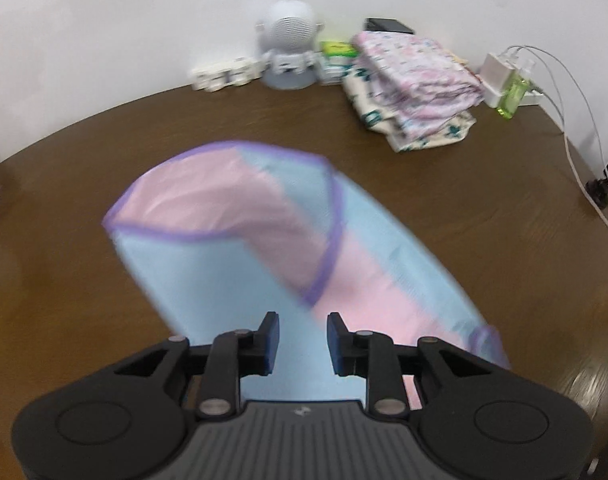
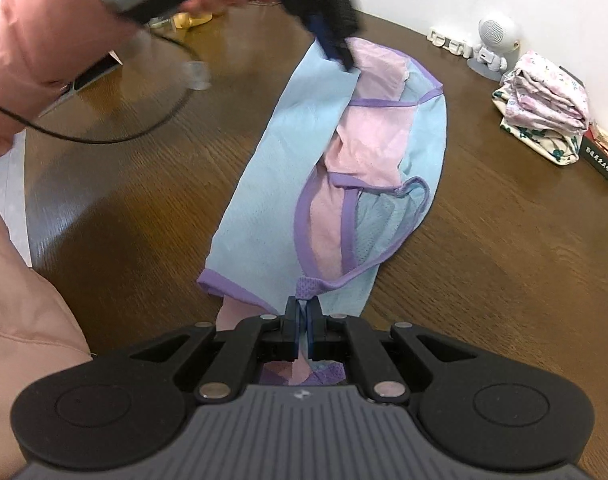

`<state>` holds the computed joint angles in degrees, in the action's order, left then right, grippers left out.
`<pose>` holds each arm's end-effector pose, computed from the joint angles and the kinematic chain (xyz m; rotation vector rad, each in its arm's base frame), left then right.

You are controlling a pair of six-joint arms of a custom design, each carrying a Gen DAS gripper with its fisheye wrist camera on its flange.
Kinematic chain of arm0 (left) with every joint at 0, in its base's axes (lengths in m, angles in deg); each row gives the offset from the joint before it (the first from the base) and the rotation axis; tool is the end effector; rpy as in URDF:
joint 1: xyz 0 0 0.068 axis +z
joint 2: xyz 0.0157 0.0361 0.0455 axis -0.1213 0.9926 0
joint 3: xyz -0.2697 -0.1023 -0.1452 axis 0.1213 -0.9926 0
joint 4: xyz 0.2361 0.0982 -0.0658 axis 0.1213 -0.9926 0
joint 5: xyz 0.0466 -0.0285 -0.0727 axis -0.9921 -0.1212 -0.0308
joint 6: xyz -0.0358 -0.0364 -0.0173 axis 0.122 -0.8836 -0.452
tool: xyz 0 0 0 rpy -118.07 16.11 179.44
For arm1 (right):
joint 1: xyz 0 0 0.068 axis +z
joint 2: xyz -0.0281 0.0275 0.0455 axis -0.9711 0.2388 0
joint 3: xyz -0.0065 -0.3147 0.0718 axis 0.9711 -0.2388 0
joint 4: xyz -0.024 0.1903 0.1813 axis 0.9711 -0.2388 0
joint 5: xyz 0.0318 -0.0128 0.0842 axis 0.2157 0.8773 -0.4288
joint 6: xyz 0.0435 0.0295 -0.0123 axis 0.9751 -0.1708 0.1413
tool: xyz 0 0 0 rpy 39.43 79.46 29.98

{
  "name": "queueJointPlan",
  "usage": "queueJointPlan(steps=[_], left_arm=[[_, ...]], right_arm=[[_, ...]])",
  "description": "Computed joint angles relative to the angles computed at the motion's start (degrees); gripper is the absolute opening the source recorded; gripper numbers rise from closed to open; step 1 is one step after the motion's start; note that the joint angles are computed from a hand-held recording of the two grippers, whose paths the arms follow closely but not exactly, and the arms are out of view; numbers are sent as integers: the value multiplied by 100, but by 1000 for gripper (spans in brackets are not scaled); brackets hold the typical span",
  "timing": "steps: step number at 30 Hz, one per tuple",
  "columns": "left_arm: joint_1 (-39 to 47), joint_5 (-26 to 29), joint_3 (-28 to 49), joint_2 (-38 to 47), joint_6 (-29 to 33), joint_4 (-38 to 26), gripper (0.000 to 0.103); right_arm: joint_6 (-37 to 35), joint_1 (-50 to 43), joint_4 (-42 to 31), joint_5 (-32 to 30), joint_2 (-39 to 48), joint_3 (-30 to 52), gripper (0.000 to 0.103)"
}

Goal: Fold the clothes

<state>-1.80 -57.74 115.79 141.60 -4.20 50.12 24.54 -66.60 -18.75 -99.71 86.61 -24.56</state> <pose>0.3892 0.0318 0.1366 0.1874 2.6715 -0.0319 0.2179 0.0483 0.0940 -1.0483 2.4244 0.3083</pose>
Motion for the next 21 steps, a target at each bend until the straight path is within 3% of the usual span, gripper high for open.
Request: queueJointPlan(steps=[4,8,10,13,15,17,18,20,21], left_arm=[[527,67,-955,-498,261,640,30],[1016,165,-2186,-1020,379,1884,40],[1312,585,-2931,-1268,430,2684,51],[1777,1361,-3853,-1437,446,3779,55],[1915,1574,-4407,-1453,331,4545,63],[1961,1676,-4873,-1353,208,5295,74],[1957,1749,-5071,-1233,121,5695,77],[1895,1907,-5396,-954,-4,6419,78],[1819,1938,-5524,-817,-51,6734,78]], right_arm=[[91,62,123,80,169,40,3],[210,41,320,95,307,4,3],[286,-45,446,9,397,-31,3],[491,-205,695,-193,509,-126,4],[669,-333,925,-394,580,-231,6],[857,-480,1201,-618,660,-358,15],[943,-565,1365,-711,697,-437,29],[1083,-723,1632,-847,733,-562,43],[1127,-835,1667,-962,725,-587,43]])
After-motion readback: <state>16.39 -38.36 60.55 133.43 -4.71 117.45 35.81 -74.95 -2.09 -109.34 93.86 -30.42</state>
